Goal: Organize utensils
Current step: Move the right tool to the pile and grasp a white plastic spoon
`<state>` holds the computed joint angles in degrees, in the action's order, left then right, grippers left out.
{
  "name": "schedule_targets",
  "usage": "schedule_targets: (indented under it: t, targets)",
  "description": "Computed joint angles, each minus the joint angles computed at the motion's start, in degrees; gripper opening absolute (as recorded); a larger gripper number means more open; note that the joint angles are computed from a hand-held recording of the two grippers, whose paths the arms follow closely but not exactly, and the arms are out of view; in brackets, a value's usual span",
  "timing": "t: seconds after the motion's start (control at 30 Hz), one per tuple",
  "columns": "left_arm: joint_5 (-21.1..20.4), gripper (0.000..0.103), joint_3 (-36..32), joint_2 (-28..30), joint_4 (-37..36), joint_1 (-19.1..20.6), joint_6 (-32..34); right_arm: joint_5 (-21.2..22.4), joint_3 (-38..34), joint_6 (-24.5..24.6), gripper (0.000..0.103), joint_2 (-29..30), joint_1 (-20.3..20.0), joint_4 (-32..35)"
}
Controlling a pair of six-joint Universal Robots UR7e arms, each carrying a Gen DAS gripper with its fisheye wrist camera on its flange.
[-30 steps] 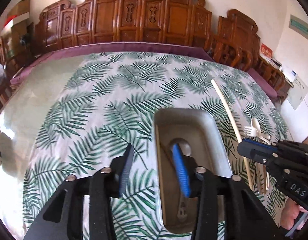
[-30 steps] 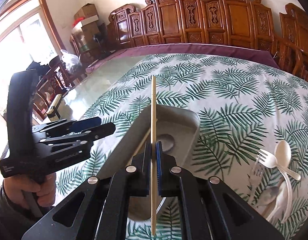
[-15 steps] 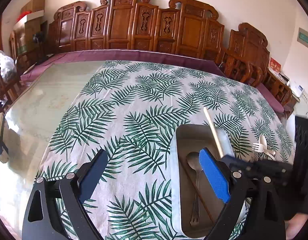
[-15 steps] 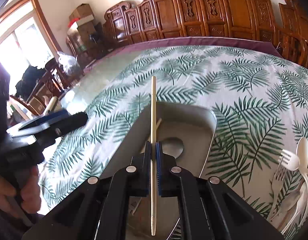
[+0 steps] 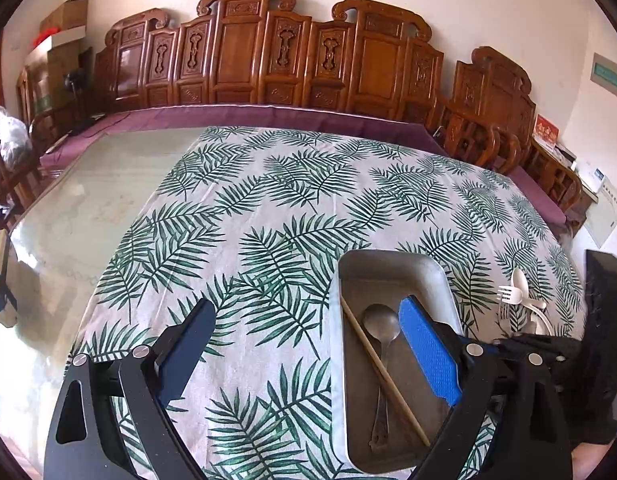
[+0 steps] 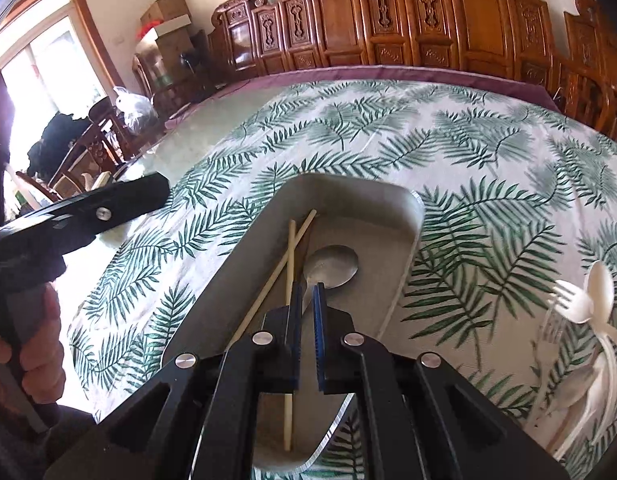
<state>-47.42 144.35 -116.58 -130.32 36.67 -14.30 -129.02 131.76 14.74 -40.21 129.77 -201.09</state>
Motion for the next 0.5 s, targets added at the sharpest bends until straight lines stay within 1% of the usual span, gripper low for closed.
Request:
schedule_targets:
  t: [0.1,0.2,0.33,0.5]
  targets:
    - [-0.9,0.089,0.4,-0.7,1.0,-1.0,-1.2,-2.4,2.5,0.6,0.007,-2.8,1.9,0.4]
    - [-1.3,0.089,0.9,-1.6,2.9,-2.8,-2.9,-4.7,5.4,1.8,0.007,-5.7,3.5,1.0]
    - [-2.0,0.089,2.0,-2.8,5.8,-6.7,-6.2,-8.1,10.6,5.4,0.007,-11.2,5.8,3.5]
    - [-4.0,0.089,3.4,-3.4,9.0,-12.2,-10.7,-12.7,16.3,10.8,0.007,-19.0,7.4,9.5]
